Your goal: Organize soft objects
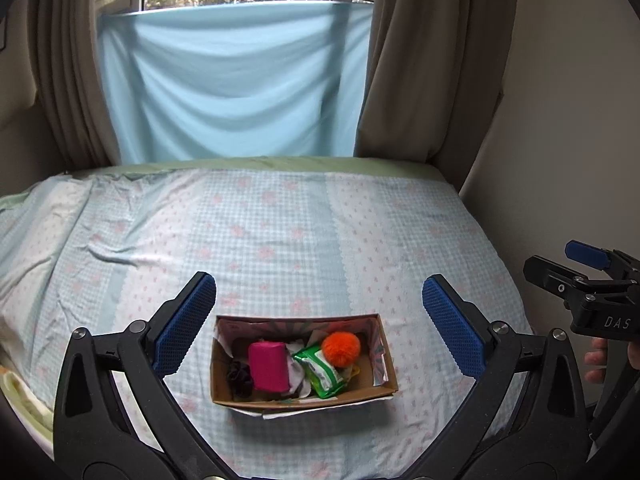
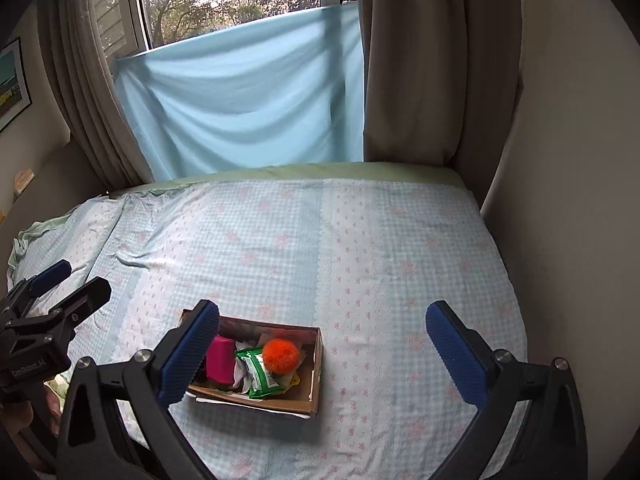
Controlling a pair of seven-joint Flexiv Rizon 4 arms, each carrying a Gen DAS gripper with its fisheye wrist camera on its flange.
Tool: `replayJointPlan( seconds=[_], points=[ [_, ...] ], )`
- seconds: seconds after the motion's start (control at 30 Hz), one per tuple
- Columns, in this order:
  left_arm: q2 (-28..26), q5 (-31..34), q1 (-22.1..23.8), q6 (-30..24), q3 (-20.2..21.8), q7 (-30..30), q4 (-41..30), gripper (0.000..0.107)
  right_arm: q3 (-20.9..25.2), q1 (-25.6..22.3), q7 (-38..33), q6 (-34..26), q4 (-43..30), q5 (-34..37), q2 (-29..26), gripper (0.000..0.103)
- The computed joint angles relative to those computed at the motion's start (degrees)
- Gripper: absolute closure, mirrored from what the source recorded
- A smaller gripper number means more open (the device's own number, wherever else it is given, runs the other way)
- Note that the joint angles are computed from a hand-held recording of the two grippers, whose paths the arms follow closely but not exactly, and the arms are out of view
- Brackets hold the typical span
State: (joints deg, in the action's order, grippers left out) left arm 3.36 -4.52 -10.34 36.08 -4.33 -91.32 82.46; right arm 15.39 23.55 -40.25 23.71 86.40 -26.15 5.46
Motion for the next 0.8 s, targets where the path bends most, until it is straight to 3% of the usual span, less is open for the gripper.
replayJointPlan(
  seconds=[0.37, 0.8],
  points=[
    [4.32, 6.42, -0.85, 4.29, -1.65, -5.91, 1.21, 0.004, 1.74, -1.67, 2.51, 0.3, 3.44, -6.0, 4.05, 0.0],
    [4.84, 8.95, -0.54, 4.61, -2.5, -8.03, 1.44, 0.004, 2.33, -2.37, 4.01, 0.33, 4.12, -8.02, 4.78, 0.0]
  ],
)
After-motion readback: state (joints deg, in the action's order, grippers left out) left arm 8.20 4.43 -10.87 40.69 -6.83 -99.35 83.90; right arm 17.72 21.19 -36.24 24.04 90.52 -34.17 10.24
